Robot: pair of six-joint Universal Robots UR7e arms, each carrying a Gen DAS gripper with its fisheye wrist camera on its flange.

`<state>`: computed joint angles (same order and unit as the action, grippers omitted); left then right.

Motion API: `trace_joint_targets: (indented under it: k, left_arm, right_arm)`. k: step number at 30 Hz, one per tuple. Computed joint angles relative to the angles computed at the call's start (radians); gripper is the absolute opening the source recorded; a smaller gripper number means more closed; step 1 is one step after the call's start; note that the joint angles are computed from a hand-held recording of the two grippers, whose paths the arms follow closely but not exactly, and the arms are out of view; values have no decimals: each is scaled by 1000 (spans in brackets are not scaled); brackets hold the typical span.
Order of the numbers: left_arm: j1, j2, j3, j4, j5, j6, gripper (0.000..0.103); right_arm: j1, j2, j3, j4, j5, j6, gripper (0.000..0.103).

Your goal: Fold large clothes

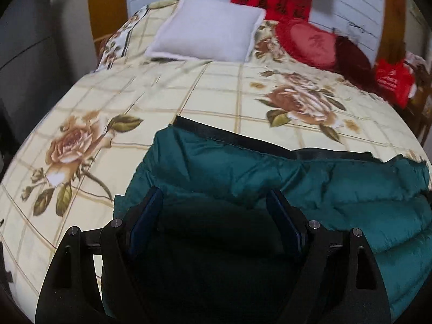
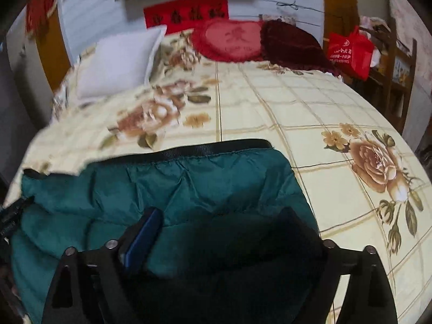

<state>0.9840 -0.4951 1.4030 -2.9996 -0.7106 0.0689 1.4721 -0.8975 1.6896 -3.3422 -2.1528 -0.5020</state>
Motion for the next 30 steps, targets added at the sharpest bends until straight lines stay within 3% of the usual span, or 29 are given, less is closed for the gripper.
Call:
trace_joint_targets:
  k: [3,6,14,22,24,25,27,30]
  left_arm:
    - [2,28,-25,-13,55,-16,81]
    - [11,35,-54,60,81,-96,81]
    - [16,37,-64,108,122,-175,82]
    - [22,-7,-22,65,20,-160,81]
    - [19,-44,22,12,-25,-152,81]
    - [15,-68,53,-17,-46,-148,81]
    - [5,-119,121,-50,-87,-133,81]
    - [-16,-191,229,-43,-134,-112,81]
  right_arm:
    - [-17,25,-50,62,4,26,96]
    - [-30,34,-85,125,14,58,100]
    - [-29,71,-157,203,3,30,103]
    - [-28,5,-118,277,51,58,101]
    - [-28,-40,-57,173,104,66,100]
    - [-33,-92,1,121,171,91,100]
    - [-49,-177,81,133,278,131,101]
    - [-48,-238,182,107,308,103,101]
